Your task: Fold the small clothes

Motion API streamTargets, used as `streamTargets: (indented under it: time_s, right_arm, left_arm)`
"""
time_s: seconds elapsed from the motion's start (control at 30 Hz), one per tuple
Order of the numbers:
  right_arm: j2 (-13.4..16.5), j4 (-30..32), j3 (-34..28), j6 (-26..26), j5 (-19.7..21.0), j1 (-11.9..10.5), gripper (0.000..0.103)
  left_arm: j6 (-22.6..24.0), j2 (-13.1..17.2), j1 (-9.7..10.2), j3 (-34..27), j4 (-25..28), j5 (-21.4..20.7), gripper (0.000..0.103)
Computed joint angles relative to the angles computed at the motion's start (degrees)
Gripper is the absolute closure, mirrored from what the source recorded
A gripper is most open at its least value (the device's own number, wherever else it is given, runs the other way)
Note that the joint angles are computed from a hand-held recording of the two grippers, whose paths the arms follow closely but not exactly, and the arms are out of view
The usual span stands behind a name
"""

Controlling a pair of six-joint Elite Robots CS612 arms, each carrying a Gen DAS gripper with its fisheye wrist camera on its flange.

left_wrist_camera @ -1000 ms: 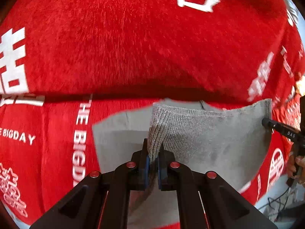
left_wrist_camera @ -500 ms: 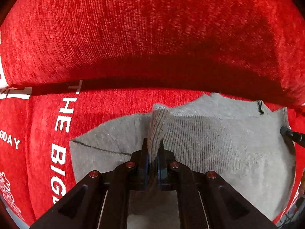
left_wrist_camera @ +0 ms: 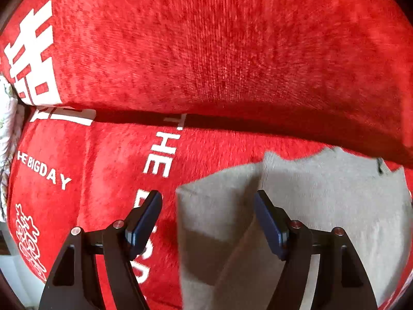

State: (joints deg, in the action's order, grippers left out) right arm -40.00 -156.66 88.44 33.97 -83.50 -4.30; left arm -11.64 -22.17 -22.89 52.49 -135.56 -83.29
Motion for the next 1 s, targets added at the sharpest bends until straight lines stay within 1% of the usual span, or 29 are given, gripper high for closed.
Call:
streamTargets:
  time_s: [0.07, 0.13, 0.17, 0.23, 0.27, 0.3, 0.33, 0.37, 0.47, 0.5, 0.53, 0.57, 0.6, 0.63, 0.67, 0.73, 0.77, 0.8, 0.83, 0.87, 0.9, 0.93, 0.97, 1.0]
  right_arm:
    - [-1.6, -1.5, 2.4, -2.0, 2.1, 0.5, 0.083]
    - [-2.5, -1.5, 3.7, -4.0, 3.5, 1.2, 0.083]
    - [-2.9, -0.9, 4.3, -5.0, 3.7, 1.6, 0.083]
    - [-3.3, 1.6, 5.1, -6.8, 2.9, 2.6, 0.083]
    - [-3.3, 2.4, 5.7, -7.1, 2.5, 2.8, 0.083]
    - [-3.8, 0.7, 7.2, -6.6, 2.0, 2.9, 0.083]
    - [-4.1, 0.3, 7.8, -6.3, 1.5, 2.8, 0.083]
    - [-4.6, 1.5, 7.9, -5.8, 0.9, 2.8, 0.083]
    - [-6.1, 0.8, 10.3, -3.0, 3.1, 1.5, 0.083]
    - [-7.0, 0.3, 11.6, -2.0, 4.1, 1.2, 0.081]
    - [-6.8, -0.7, 12.2, -1.7, 4.3, 0.8, 0.077]
    - [-7.6, -0.8, 13.1, -1.0, 4.5, 0.7, 0.062]
    - [-8.5, -0.9, 14.3, 0.2, 5.3, 0.5, 0.052]
    - [-8.6, -1.0, 14.3, 1.8, 6.6, 0.5, 0.039]
    - [-9.3, -3.4, 16.3, 5.0, 9.4, 0.0, 0.038]
    - [-9.6, -7.2, 19.0, 10.6, 12.8, -0.4, 0.038]
    - [-9.6, -9.8, 20.4, 14.5, 14.3, -0.8, 0.038]
    - [-9.6, -13.7, 22.3, 19.6, 15.8, -1.3, 0.038]
    - [-9.5, -16.6, 23.6, 23.5, 16.6, -1.7, 0.038]
    - [-8.9, -20.8, 25.1, 29.5, 17.3, -2.2, 0.038]
    - [-8.5, -24.0, 26.0, 33.7, 17.3, -1.9, 0.038]
    - [-6.5, -27.5, 25.0, 38.4, 17.4, -1.3, 0.038]
    - [-5.4, -30.9, 25.0, 41.7, 18.0, -1.4, 0.045]
    - [-4.4, -32.9, 24.7, 43.8, 18.4, -1.5, 0.054]
  left_arm:
    - [0.9, -2.0, -0.13, 3.5, -1.0, -0.4, 0.029]
    - [1.1, -3.6, -0.35, 6.9, -1.3, -1.2, 0.029]
    - [0.9, -4.6, -0.5, 9.2, -1.4, -1.2, 0.028]
    - [0.5, -5.5, -0.47, 11.5, 0.0, -0.5, 0.028]
    - [-0.1, -6.0, -0.57, 12.7, 0.1, -0.8, 0.027]
    - [-0.7, -6.4, -0.36, 14.3, -1.6, -1.8, 0.021]
    - [-0.9, -6.8, -0.17, 15.4, -3.0, -1.7, 0.018]
    - [-0.5, -7.2, -0.06, 16.3, -3.3, -1.1, 0.018]
    - [0.8, -8.4, 0.57, 18.2, -3.5, -1.5, 0.018]
    - [0.8, -8.8, 0.93, 18.7, -3.2, -2.6, 0.018]
    - [0.7, -9.1, 1.43, 18.8, -2.8, -3.8, 0.018]
    - [-0.2, -9.4, 1.92, 19.0, -2.1, -5.5, 0.018]
    - [-1.2, -9.9, 2.29, 19.4, -1.4, -7.1, 0.018]
    - [-2.2, -10.2, 2.7, 19.8, -0.7, -9.1, 0.018]
    - [-3.6, -10.7, 3.23, 20.3, -0.1, -11.7, 0.018]
    - [-6.1, -11.3, 4.02, 21.6, 0.4, -17.0, 0.018]
    - [-7.3, -11.4, 4.47, 22.1, 0.8, -20.2, 0.018]
    - [-8.2, -11.5, 4.67, 22.5, 1.0, -21.9, 0.018]
    - [-8.9, -11.5, 4.76, 23.0, 1.0, -23.1, 0.018]
    - [-9.3, -11.5, 4.74, 23.4, 1.0, -23.9, 0.019]
    - [-9.6, -11.5, 4.67, 23.8, 0.6, -24.2, 0.03]
    - [-9.6, -11.4, 4.56, 24.0, 0.4, -24.0, 0.038]
    - [-9.2, -11.8, 4.13, 24.6, -0.2, -22.9, 0.04]
    - [-8.7, -12.3, 3.81, 25.3, -1.2, -22.3, 0.054]
